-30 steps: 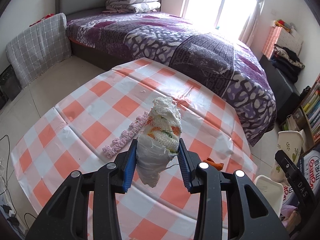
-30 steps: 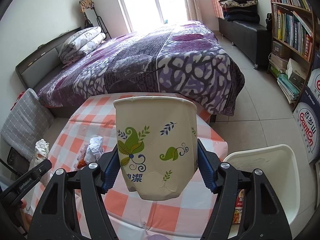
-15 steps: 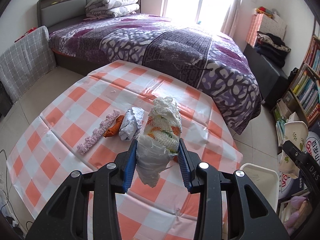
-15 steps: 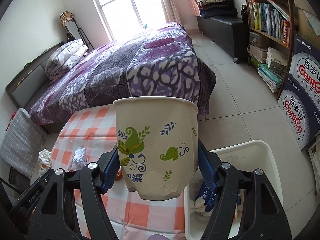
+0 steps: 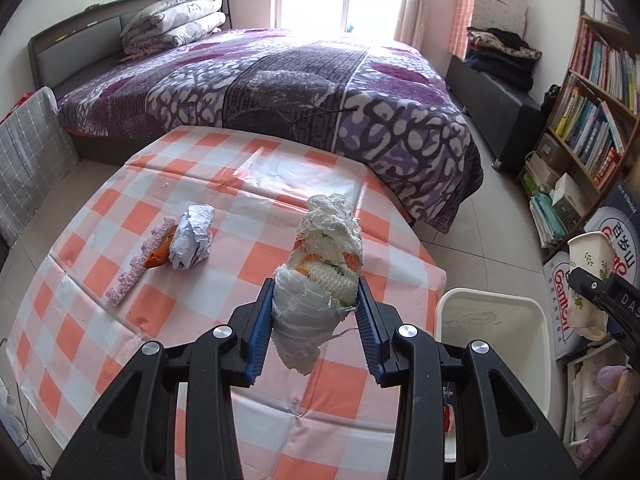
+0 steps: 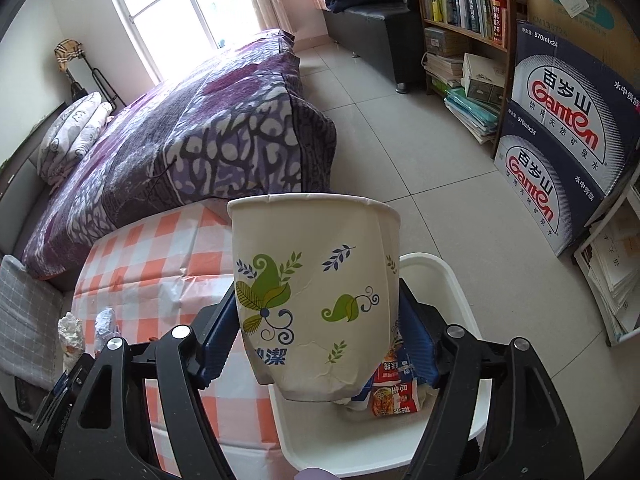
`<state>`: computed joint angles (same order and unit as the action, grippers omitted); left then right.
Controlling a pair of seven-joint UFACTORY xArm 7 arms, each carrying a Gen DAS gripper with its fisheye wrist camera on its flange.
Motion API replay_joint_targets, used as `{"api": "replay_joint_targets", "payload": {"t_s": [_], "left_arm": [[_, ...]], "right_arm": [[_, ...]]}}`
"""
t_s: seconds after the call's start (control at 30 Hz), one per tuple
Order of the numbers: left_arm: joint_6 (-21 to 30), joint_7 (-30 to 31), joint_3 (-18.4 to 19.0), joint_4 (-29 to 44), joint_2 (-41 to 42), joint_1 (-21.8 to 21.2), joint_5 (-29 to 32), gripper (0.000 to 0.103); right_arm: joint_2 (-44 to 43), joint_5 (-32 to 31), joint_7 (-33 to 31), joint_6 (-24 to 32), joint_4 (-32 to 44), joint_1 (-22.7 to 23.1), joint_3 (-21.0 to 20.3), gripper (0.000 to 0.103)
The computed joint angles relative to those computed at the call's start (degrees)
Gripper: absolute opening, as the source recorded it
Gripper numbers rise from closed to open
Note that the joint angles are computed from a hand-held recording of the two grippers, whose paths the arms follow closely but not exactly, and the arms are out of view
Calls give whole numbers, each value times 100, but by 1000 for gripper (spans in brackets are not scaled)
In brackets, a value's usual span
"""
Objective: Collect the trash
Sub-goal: 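Carry the tissue bundle and paper cup to the white bin and release both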
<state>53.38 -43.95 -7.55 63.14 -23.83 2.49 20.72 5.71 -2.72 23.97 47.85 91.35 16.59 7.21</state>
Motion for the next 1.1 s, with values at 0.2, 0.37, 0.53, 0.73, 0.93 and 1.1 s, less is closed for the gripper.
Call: {"api": "replay_joint_targets", "payload": {"t_s": [0.2, 0.37, 0.53, 0.73, 0.93, 1.1], "left_arm": [[-33, 22, -168, 127, 231, -197, 46, 39], [-58, 49, -234, 233, 414, -411, 41, 39], [-91, 130, -247, 334, 598, -638, -85, 39], [-97, 234, -271, 446, 833, -886, -200, 39], [-134, 432, -251, 506, 1028, -1141, -424, 39], [-440, 873, -110, 409, 1066, -1353, -1014, 43]], "right_arm": [[-101, 64, 126, 102, -120, -152, -99, 84], [-195, 110, 212, 50, -235, -284, -147, 88], [-258, 185, 257, 30, -305, -423, -198, 88], [-297, 258, 280, 70, -344, -561, -248, 89], [-349, 373, 288, 67, -412, -687, -293, 90], [-359, 433, 337, 73, -418, -752, -308, 90]]}}
